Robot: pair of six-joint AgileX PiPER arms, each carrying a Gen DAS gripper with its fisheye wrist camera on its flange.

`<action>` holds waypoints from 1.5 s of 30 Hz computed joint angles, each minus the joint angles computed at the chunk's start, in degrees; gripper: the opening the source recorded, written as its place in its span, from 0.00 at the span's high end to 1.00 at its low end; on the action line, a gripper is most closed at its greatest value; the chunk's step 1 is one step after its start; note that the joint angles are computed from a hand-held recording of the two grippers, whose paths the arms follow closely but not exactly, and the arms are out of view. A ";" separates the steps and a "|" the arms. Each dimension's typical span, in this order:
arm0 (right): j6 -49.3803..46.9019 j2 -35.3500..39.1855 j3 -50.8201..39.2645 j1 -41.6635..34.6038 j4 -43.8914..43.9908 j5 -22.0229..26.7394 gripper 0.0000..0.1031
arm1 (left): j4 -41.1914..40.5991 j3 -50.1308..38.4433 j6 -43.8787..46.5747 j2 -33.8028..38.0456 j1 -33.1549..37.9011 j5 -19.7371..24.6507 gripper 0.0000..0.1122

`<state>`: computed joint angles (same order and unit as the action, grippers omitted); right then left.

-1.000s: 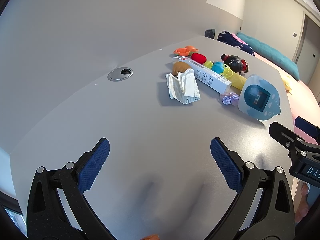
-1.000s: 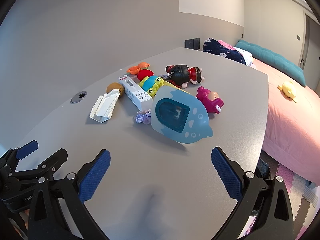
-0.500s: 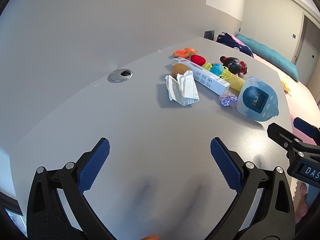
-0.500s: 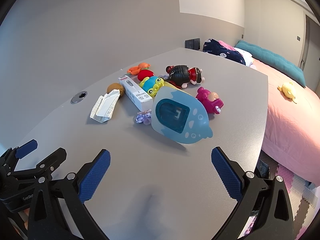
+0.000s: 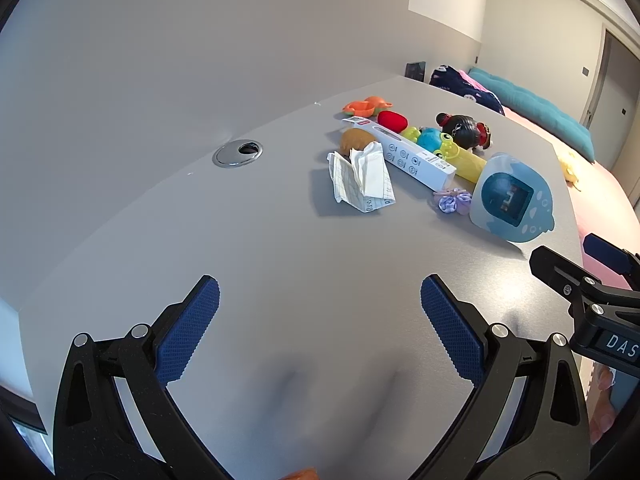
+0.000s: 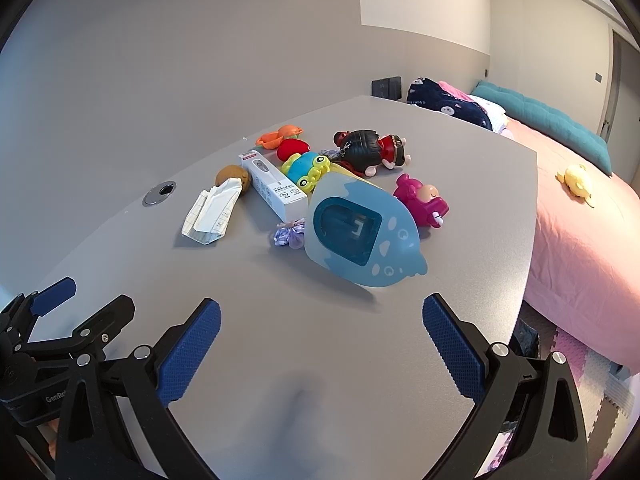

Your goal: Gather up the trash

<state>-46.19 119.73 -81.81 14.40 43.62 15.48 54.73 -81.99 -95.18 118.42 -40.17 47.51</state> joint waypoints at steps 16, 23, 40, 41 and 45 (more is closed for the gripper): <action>-0.53 0.14 -0.12 -0.22 0.43 0.13 0.03 | 0.45 0.51 -0.24 -0.19 -0.07 -0.59 0.13; -0.30 0.39 -0.46 -0.16 0.26 0.31 0.03 | 0.16 0.63 -0.09 -0.14 0.08 -1.00 0.13; 8.02 5.58 -12.19 -1.54 -10.22 6.98 0.03 | -7.48 -6.83 7.67 2.22 4.42 -1.66 0.13; 8.78 6.23 -13.64 -1.66 -11.18 7.58 0.03 | -8.58 -8.74 9.25 2.98 4.92 -1.30 0.13; 11.31 9.63 -21.21 -2.51 -14.21 11.66 0.03 | -12.04 -16.55 15.17 6.55 6.78 0.05 0.13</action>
